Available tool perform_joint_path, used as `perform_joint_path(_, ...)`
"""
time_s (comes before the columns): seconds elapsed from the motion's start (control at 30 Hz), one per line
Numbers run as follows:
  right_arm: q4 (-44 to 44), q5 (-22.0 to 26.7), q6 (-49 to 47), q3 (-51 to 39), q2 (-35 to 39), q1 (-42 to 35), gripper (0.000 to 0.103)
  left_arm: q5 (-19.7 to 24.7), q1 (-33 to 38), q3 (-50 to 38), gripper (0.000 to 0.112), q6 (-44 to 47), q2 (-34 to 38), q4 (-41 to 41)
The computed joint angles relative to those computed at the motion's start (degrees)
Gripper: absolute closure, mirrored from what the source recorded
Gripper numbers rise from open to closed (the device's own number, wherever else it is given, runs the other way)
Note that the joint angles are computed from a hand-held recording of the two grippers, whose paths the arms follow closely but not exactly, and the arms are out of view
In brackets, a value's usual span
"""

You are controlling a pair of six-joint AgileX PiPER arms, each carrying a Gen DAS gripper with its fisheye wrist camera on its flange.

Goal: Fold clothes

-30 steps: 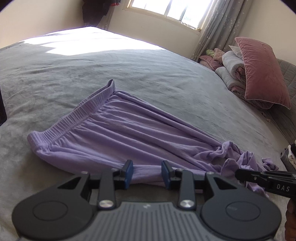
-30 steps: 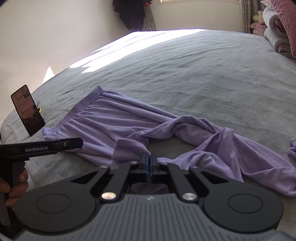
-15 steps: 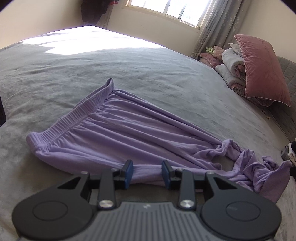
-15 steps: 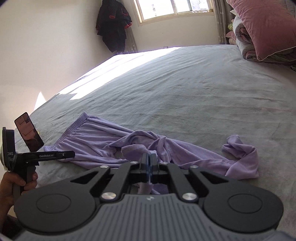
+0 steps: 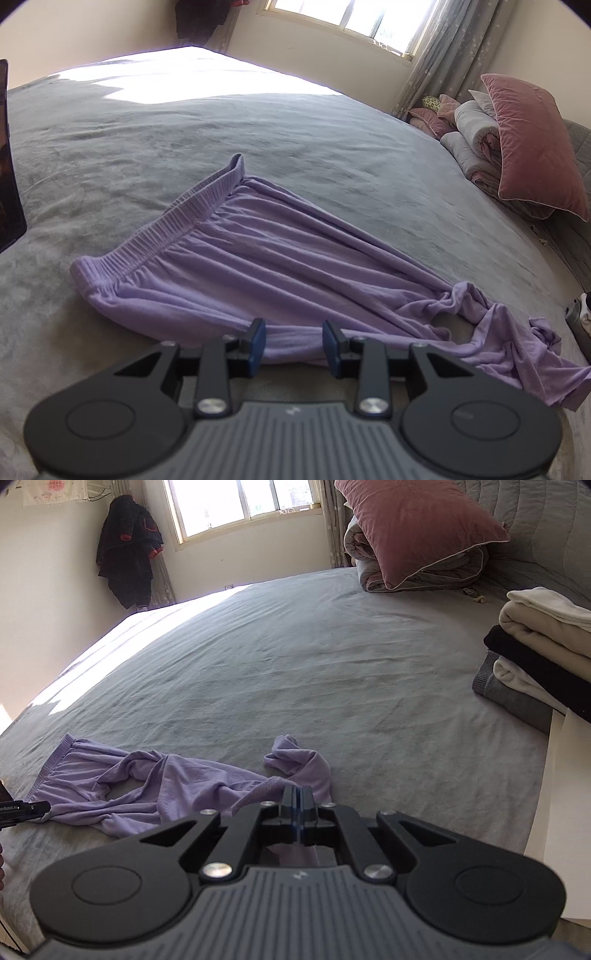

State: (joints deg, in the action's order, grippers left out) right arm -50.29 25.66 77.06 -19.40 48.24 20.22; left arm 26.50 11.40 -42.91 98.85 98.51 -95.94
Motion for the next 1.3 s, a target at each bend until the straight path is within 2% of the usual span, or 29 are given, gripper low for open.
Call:
perform_joint_path(0.07, 0.1, 1.9, -1.0, -0.3, -1.0, -0.1, 0.102, -0.3, 0.3, -0.3, 0.078, -1.6, 0.0, 1.2)
perform_joint_path(0.27, -5.3, 12.2, 2.6, -0.4, 0.5, 2.7, 0.102, 1.1, 3.2, -1.9, 0.078, -8.0, 0.5, 6.0)
perform_joint_path(0.4, -4.5, 11.1, 1.4, 1.3, 2.4, -1.0, 0.102, 1.2, 6.0, -2.2, 0.078, -11.1, 0.3, 7.9)
perform_joint_path(0.53, -5.9, 10.1, 3.3, 2.2, 3.7, -0.2, 0.102, 1.4, 9.0, -2.2, 0.078, -12.2, 0.0, 8.0)
perform_joint_path(0.57, -6.1, 9.8, 3.5, 2.1, 3.7, 0.1, 0.101, 1.4, 9.7, -2.0, 0.078, -12.0, -0.1, 7.5)
perform_joint_path(0.63, -6.5, 9.4, 4.1, 1.5, 4.1, 2.6, 0.090, 1.4, 11.1, -2.1, 0.078, -11.4, 0.2, 6.4)
perform_joint_path(0.73, -7.1, 8.5, 4.8, -0.2, 6.2, 6.0, 0.090, 0.8, 12.6, -2.4, 0.079, -11.1, 1.0, 5.1)
perform_joint_path(1.0, -17.4, 0.6, 13.7, -9.1, 23.4, 16.0, 0.086, -0.7, 14.9, -3.2, 0.079, -12.1, 1.8, 3.2)
perform_joint_path(1.07, -21.1, -1.1, 16.4, -11.6, 27.6, 17.3, 0.075, -0.8, 15.4, -3.7, 0.079, -13.7, 2.2, 4.1)
perform_joint_path(1.13, -25.2, -2.1, 19.2, -13.8, 31.2, 18.5, 0.068, -0.4, 16.1, -4.4, 0.079, -15.7, 2.9, 5.5)
perform_joint_path(1.3, -28.3, -3.1, 17.4, -19.3, 38.3, 19.2, 0.068, 1.1, 17.0, -5.8, 0.081, -18.4, 4.2, 6.8)
